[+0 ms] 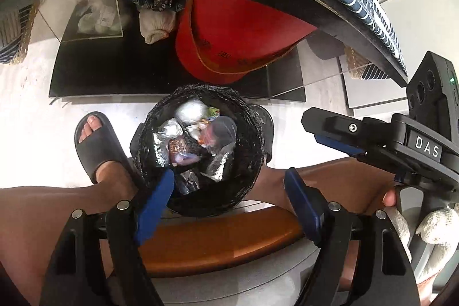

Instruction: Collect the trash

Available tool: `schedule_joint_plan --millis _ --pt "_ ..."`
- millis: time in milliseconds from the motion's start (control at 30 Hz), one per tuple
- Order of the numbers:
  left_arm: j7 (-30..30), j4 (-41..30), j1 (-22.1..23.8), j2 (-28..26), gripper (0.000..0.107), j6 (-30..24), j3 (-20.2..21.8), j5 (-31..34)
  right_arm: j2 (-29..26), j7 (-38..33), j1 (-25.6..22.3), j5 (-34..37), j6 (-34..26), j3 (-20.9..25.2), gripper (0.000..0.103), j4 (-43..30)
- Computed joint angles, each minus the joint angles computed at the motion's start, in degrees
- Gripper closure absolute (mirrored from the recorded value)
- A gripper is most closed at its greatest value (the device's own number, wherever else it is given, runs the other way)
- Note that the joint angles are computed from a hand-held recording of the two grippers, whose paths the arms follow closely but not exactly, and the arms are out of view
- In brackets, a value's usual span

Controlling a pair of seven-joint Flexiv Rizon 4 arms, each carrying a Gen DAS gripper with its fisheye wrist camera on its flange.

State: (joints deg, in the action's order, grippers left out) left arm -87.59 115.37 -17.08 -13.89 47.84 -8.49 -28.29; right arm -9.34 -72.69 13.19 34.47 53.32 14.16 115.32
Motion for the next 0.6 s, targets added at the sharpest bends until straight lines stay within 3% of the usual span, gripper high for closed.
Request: schedule_joint_plan --millis 200,333,367,467,600 --pt "-0.42 -0.16 -0.24 0.78 0.03 2.11 0.48 2.58 1.28 -0.35 0.43 -1.15 3.21 -0.02 0.036 1.39" --pt "3.73 2.29 0.82 2.5 0.03 5.67 -0.61 -4.61 2.65 -1.3 0.5 -0.78 5.39 0.04 0.036 2.29" --pt "5.88 3.29 1.14 3.23 0.03 6.97 -1.05 -8.39 3.23 -2.03 0.61 -0.69 6.54 0.13 0.036 2.63" --pt "8.01 4.03 0.68 4.7 0.03 10.59 -0.57 -10.0 5.05 -2.57 1.72 -3.48 11.28 0.13 0.036 4.41" --pt "9.92 3.37 -0.1 5.78 0.03 14.42 -0.06 -7.52 7.61 -1.66 3.01 -9.68 19.11 -0.29 0.036 7.44"
